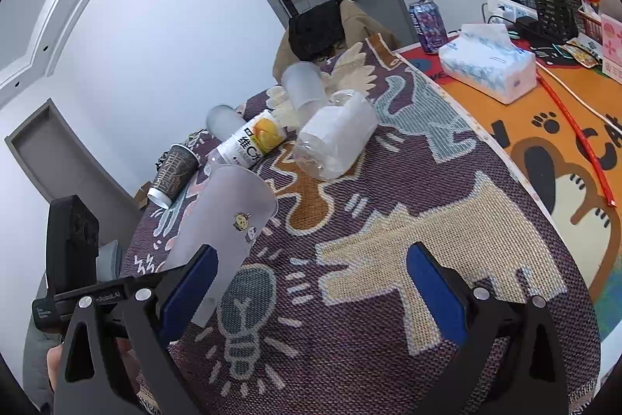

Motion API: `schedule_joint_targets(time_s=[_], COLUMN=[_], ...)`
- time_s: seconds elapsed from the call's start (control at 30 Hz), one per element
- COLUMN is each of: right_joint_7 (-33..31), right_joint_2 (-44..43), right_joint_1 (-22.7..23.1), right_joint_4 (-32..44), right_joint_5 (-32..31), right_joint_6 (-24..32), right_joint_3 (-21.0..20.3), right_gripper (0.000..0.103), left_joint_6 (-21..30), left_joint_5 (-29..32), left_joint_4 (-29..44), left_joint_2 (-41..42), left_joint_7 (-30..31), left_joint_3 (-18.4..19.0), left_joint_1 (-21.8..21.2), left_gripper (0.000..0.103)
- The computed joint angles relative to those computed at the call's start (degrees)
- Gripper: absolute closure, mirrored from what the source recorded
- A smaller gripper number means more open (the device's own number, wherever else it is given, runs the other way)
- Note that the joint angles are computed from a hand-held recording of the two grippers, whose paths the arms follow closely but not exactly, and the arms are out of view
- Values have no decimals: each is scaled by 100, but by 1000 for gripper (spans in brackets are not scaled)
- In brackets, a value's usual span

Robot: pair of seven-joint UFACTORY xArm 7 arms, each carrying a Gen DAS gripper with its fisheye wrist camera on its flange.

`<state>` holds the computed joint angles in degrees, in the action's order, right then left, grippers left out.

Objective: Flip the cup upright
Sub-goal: 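Lift the frosted cup with the left tool toward the right tool, then grasp the frosted cup with the right tool while the left tool releases it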

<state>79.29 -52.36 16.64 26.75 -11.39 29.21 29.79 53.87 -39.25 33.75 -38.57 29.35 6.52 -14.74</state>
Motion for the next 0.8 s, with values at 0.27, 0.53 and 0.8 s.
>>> schedule_joint_targets(time_s=[0.27, 0.53, 0.8], right_joint_7=[-36, -389, -810], right_joint_2=[85, 869, 1589], right_joint_1=[108, 194, 316], right_joint_4=[-55, 171, 445], right_joint_5=[100, 255, 484], right_joint_6=[-167, -1025, -1499], right_joint_3=[-123, -379, -638], right_gripper=[7, 7, 7], left_joint_6=[-63, -143, -249], left_joint_5=[75, 241, 445], left_joint_4=[-2, 110, 144], left_joint_2=[78, -111, -190], left_joint_7=[-203, -155, -139], left_joint_3=[-91, 156, 345], left_joint_1=[48, 280, 554], left_gripper=[8, 6, 6])
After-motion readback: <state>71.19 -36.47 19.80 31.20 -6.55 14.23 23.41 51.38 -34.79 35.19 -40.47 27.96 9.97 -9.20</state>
